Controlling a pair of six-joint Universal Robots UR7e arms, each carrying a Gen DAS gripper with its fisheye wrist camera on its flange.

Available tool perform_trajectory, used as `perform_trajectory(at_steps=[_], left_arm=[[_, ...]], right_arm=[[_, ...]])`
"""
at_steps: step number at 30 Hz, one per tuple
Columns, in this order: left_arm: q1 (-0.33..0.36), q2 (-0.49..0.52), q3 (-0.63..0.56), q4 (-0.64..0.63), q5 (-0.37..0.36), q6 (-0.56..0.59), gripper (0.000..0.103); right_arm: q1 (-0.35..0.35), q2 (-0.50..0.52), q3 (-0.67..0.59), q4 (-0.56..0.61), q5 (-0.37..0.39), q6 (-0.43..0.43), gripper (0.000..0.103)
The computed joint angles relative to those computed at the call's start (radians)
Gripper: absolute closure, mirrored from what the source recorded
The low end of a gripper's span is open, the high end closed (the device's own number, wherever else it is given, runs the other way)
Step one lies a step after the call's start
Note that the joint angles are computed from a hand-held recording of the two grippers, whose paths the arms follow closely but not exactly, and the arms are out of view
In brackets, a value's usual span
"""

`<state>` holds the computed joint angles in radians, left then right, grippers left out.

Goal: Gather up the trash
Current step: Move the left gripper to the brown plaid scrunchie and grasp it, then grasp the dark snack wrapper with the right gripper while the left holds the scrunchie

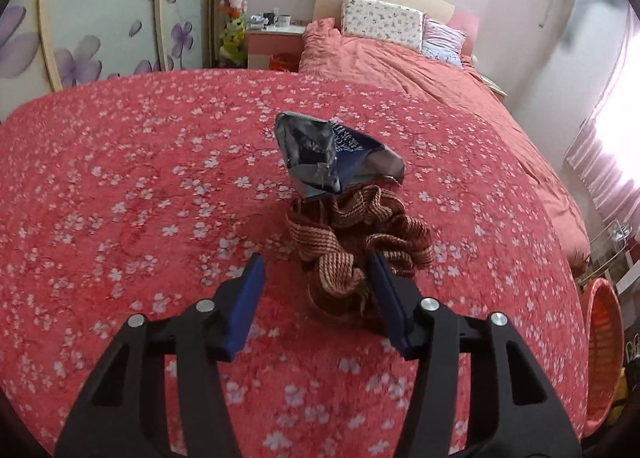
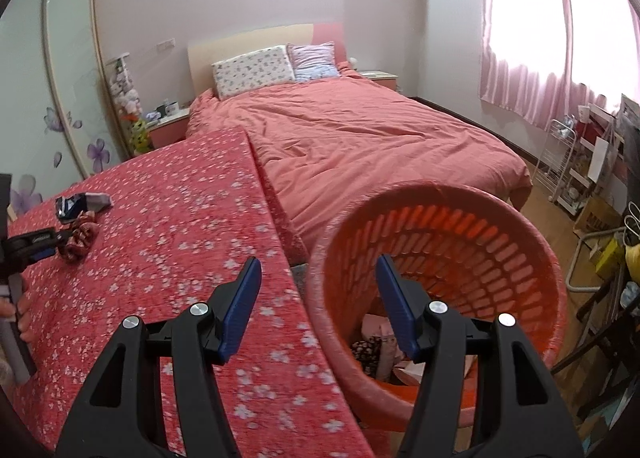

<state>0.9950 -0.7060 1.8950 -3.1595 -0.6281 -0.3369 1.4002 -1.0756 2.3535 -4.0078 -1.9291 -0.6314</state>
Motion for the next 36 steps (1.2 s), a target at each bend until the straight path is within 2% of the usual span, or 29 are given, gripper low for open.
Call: perform_trajectory(at_steps=[5,7,8,11,15,18,25,36], left_arm=[[0.018,0.018,-0.037,0.020,-0.028,0.000,0.060],[0.021,0.027,-0.043,0.019,-0.028,0.002,0.070],[0.021,0.031,-0.046,0.017,-0.026,0.015,0.080],[0.023,0.025,-0.035,0.005,-0.037,0.037,0.087],[0.011,-0.016,0.042,-0.048,-0.017,0.072,0.089],[-0.005,-0.069,0.125,-0.083,0.032,0.097,0.089],[-0.002,-0.206,0.270,-0.119,0.116,0.115,0.089],[0.061,-0.335,0.332,-0.206,0.144,0.174,0.089]], right_arm=[[0.034,0.036,-0.015,0.003,-0.024,-0.016,0.043],[0.049,0.052,-0.022,0.004,-0.034,-0.021,0.043],[0.058,0.060,-0.025,0.005,-0.038,-0.023,0.043],[0.081,0.081,-0.033,0.005,-0.046,-0.037,0.043],[0.112,0.104,-0.044,0.010,-0.049,-0.057,0.043],[0.133,0.118,-0.056,0.030,-0.045,-0.059,0.043],[0.202,0.196,-0.127,0.115,-0.037,-0.022,0.043],[0.328,0.413,-0.370,0.308,-0.032,0.061,0.044]])
